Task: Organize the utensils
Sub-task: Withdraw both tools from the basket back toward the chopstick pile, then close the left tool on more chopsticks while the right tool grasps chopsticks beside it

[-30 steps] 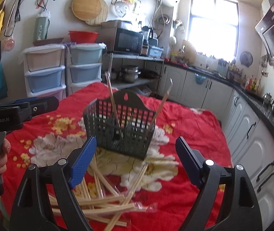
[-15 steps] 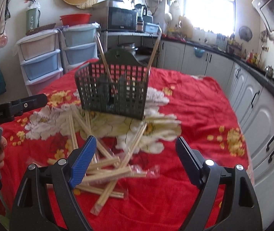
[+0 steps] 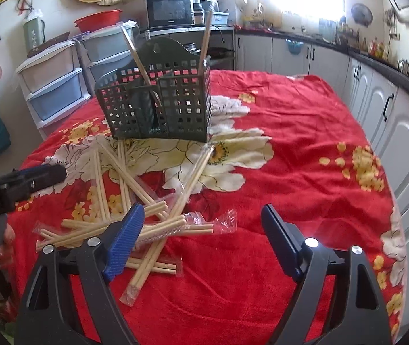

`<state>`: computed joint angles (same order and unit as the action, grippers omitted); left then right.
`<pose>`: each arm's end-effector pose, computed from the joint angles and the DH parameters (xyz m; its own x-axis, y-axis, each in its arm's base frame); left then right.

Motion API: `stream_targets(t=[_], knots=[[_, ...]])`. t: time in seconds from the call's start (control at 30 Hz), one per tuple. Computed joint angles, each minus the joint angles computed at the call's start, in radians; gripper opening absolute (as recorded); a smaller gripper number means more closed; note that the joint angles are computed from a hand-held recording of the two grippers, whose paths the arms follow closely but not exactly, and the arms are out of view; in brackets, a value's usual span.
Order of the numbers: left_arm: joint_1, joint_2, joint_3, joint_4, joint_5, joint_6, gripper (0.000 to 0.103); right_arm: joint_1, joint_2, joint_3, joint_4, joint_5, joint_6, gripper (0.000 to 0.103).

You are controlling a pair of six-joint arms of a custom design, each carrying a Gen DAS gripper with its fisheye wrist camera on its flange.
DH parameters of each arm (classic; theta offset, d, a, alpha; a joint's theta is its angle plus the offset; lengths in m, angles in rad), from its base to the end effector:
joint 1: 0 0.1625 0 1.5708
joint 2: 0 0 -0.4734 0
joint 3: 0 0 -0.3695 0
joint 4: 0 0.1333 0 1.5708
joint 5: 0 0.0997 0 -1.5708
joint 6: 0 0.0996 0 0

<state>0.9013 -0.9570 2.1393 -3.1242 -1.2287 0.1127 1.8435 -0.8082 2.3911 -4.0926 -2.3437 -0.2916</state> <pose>-0.2041 -0.5266 0.1562 -0.7440 0.5683 -0.3514 0.6662 0.6711 -0.3252 0.1796 -0.4056 0.1736 -0.7599 0.1715 0.6270 -0.3942 0.6454 -0.6543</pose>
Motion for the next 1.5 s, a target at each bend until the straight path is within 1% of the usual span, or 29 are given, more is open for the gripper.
stream_targets(t=[0.03,0.1,0.13,0.2,0.23,0.3,0.33,0.4,0.53,0.6,0.67,0.73,0.8,0.83,0.9,0.93,0.97,1.0,1.17,1.3,1.33,1.4,1.5], knots=[[0.000,0.002,0.000,0.006,-0.003,0.000,0.091,-0.008,-0.007,0.004,0.011,0.011,0.013,0.076],[0.003,0.006,-0.001,0.024,-0.018,-0.001,0.084,-0.030,-0.020,0.016,0.029,0.046,0.049,0.069],[0.006,0.008,-0.001,0.034,-0.028,-0.001,0.082,-0.041,-0.029,0.022,0.043,0.063,0.071,0.067],[0.005,0.010,0.000,0.052,-0.042,0.009,0.074,-0.060,-0.043,0.034,0.060,0.095,0.107,0.061],[0.004,0.013,-0.003,0.066,-0.050,0.017,0.071,-0.066,-0.048,0.038,0.065,0.106,0.122,0.060],[0.002,0.016,-0.011,0.100,-0.072,0.030,0.065,-0.087,-0.064,0.051,0.073,0.142,0.156,0.054],[0.000,0.020,-0.020,0.124,-0.084,0.040,0.063,-0.097,-0.072,0.056,0.080,0.157,0.173,0.053],[-0.010,0.031,-0.036,0.162,-0.091,0.068,0.056,-0.115,-0.087,0.063,0.094,0.187,0.196,0.049],[-0.020,0.060,-0.078,0.234,-0.105,0.102,0.048,-0.151,-0.109,0.075,0.112,0.232,0.239,0.047],[-0.027,0.076,-0.093,0.252,-0.100,0.114,0.041,-0.176,-0.127,0.083,0.130,0.273,0.265,0.043],[-0.032,0.095,-0.116,0.286,-0.102,0.121,0.039,-0.198,-0.144,0.089,0.150,0.318,0.285,0.042],[-0.035,0.110,-0.131,0.307,-0.109,0.126,0.035,-0.215,-0.157,0.093,0.167,0.357,0.298,0.039],[-0.039,0.122,-0.144,0.322,-0.111,0.132,0.030,-0.228,-0.168,0.096,0.182,0.386,0.306,0.029],[-0.041,0.125,-0.147,0.328,-0.109,0.136,0.029,-0.231,-0.172,0.095,0.190,0.394,0.309,0.027],[-0.045,0.131,-0.155,0.336,-0.114,0.145,0.028,-0.239,-0.180,0.098,0.201,0.423,0.308,0.016],[-0.048,0.134,-0.158,0.338,-0.113,0.149,0.027,-0.237,-0.181,0.097,0.199,0.427,0.305,0.014],[-0.051,0.136,-0.159,0.340,-0.112,0.154,0.027,-0.233,-0.180,0.097,0.193,0.422,0.300,0.009],[-0.055,0.139,-0.162,0.342,-0.109,0.161,0.025,-0.229,-0.182,0.098,0.190,0.418,0.296,0.007],[-0.068,0.149,-0.176,0.364,-0.101,0.192,0.023,-0.217,-0.189,0.096,0.173,0.406,0.283,0.006],[-0.081,0.173,-0.204,0.399,-0.073,0.221,0.022,-0.209,-0.195,0.093,0.178,0.392,0.274,0.005],[-0.081,0.177,-0.211,0.409,-0.073,0.224,0.021,-0.207,-0.195,0.091,0.178,0.391,0.273,0.005],[-0.080,0.187,-0.231,0.439,-0.073,0.224,0.013,-0.200,-0.199,0.090,0.176,0.387,0.266,0.005],[-0.080,0.194,-0.242,0.445,-0.067,0.225,0.007,-0.191,-0.207,0.085,0.180,0.374,0.255,0.005]])
